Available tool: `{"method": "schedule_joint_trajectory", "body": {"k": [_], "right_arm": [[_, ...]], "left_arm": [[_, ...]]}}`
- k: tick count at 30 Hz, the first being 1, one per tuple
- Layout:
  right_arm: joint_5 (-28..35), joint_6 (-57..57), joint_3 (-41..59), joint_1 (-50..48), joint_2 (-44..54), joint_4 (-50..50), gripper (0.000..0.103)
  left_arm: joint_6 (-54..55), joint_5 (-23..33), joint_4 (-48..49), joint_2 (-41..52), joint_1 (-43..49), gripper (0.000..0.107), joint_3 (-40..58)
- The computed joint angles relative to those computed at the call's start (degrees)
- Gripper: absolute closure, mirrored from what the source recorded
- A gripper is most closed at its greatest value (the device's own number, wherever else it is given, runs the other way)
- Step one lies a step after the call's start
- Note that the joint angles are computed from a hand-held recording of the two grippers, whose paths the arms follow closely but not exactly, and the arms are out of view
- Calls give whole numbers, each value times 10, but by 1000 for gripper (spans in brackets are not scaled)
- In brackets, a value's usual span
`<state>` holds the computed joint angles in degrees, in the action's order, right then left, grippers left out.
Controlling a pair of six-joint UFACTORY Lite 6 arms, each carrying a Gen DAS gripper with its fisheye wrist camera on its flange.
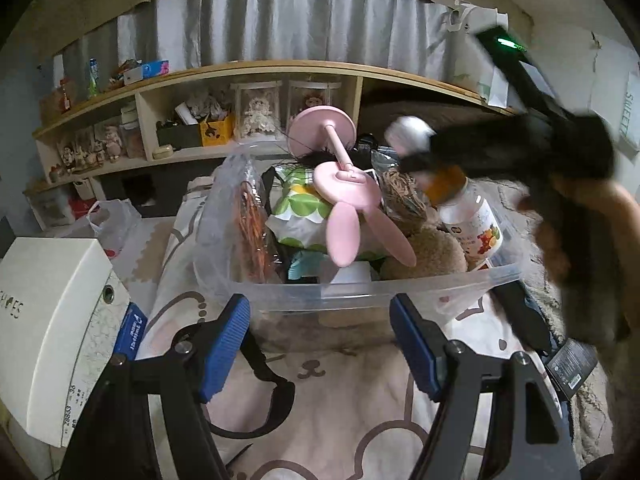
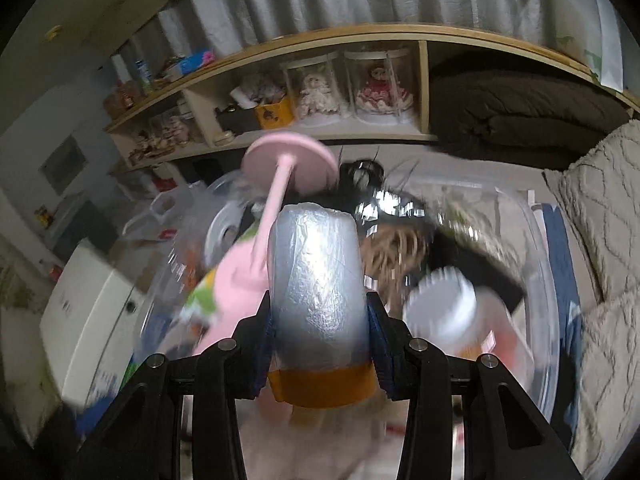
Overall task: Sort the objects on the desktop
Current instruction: 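Lower the film roll into the bin and open the right tool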
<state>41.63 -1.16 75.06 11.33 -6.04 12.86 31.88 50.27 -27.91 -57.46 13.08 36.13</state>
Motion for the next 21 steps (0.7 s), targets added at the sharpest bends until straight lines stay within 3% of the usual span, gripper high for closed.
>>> {"method": "schedule_joint_trajectory", "body": {"k": [4,7,8,11,15,21], "right_arm": [[10,26,55,-13,80,-1,60],[6,79,71,-2,99,-70,59],[7,81,73,-1,100,-77,49],[10,61,78,-2,87,-71,2],[-3,70,54,5,43,-101,0],[-37,-15,-47,-26,-65,-12,0]], "left_arm": [[1,-11,1,5,-13,34,-6],[-17,-28,16,15,-33,34,-10],[-17,-30,17,19,-35,34,-10],[-4,-29,3,25,-33,34,-16],[-24,-34,19,25,-49,34,-17],[-35,-34,30,26,-56,34,-15]]}}
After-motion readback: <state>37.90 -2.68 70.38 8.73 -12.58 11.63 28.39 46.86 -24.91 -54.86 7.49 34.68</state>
